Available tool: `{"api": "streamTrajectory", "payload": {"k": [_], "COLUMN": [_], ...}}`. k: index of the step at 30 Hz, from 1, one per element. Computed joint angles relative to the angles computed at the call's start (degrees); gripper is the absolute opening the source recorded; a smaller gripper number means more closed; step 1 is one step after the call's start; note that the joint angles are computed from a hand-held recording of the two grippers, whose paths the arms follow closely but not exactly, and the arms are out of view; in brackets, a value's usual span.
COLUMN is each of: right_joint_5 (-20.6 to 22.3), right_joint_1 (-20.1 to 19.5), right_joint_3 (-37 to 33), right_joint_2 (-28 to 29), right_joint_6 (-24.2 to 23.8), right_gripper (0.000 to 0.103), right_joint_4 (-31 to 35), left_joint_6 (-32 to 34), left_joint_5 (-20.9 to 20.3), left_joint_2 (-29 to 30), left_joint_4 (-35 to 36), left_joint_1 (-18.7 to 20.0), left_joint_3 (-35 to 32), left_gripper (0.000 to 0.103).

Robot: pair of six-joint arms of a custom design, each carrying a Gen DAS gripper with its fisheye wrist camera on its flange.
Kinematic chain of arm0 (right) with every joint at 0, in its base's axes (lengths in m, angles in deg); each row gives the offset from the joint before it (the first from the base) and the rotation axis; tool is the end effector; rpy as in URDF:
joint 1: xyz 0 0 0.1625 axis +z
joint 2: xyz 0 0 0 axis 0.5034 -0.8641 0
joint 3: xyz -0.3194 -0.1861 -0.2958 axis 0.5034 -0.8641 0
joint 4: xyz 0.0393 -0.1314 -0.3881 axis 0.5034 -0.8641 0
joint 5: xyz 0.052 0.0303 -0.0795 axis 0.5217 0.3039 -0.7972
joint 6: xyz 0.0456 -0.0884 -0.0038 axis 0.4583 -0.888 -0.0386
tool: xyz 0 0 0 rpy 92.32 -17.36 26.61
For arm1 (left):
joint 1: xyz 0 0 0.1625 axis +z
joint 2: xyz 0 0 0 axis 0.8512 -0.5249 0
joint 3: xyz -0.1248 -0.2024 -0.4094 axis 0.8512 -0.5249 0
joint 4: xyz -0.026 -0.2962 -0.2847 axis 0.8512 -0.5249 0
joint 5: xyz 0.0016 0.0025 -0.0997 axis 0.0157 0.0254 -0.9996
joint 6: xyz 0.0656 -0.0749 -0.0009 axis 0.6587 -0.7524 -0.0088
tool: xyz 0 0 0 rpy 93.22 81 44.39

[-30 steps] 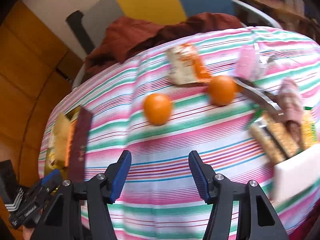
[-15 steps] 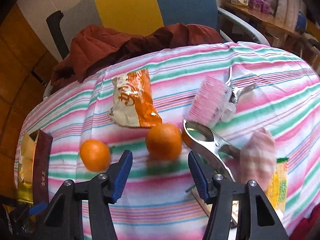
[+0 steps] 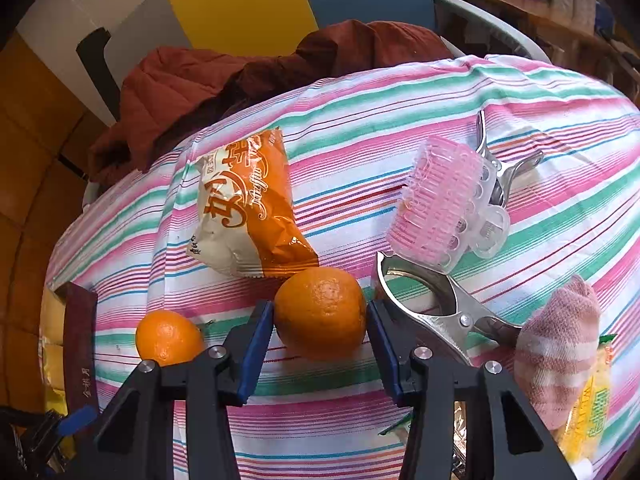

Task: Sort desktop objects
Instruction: 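Move both open tools toward the oranges on the tablecloth, then grasp the large orange with the left tool, then lift the large orange with the left tool while the right tool grasps the small orange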

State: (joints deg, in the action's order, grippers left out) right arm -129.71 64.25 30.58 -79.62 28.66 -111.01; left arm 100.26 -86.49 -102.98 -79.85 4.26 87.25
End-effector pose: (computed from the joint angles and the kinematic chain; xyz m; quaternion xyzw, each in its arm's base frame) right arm 0.1369 -0.7909 0.2293 -0.1232 -0.9079 0.3022 0.2632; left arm -0.2114 -0.7739 0.1980 0.3707 0.9107 -0.0483 0.1757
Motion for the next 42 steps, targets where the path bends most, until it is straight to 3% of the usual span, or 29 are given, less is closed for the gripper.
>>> {"api": "streamTrajectory", "payload": {"k": [6, 16, 19, 27, 29, 35, 42], "right_joint_5": [2.77, 3.63, 3.78, 3.64, 3.45, 3.35, 3.22], "right_joint_1": [-0.48, -0.75, -0.82, -0.77, -0.72, -0.64, -0.58], "right_joint_3": [1.64, 1.8, 1.59, 1.1, 0.99, 1.0, 1.45], "right_joint_2": [-1.56, -1.97, -1.93, -1.63, -1.55, -1.55, -1.68], "right_joint_6": [3.66, 4.23, 4.36, 4.4, 4.21, 4.21, 4.19], "right_gripper": [0.048, 0.048, 0.048, 0.048, 0.048, 0.048, 0.048], "right_joint_4": [1.2, 2.36, 2.64, 3.17, 3.26, 3.19, 2.48], "left_joint_6": [0.97, 4.75, 5.09, 2.56, 3.41, 9.13, 4.84], "left_joint_5": [0.59, -0.86, 0.86, -3.27, -4.06, -0.02, -2.79], "left_joint_2": [4.63, 10.93, 12.12, 13.33, 13.05, 11.19, 8.56], "left_joint_4": [-0.15, 2.3, 2.24, 2.43, 1.54, -4.48, -5.27], "left_joint_1": [-1.18, -2.21, -2.57, -0.91, -0.63, -1.76, -0.38], "left_joint_3": [-3.81, -9.93, -10.7, -12.17, -11.51, -5.69, -3.43], "left_gripper": [0.058, 0.059, 0.059, 0.055, 0.055, 0.054, 0.054]}}
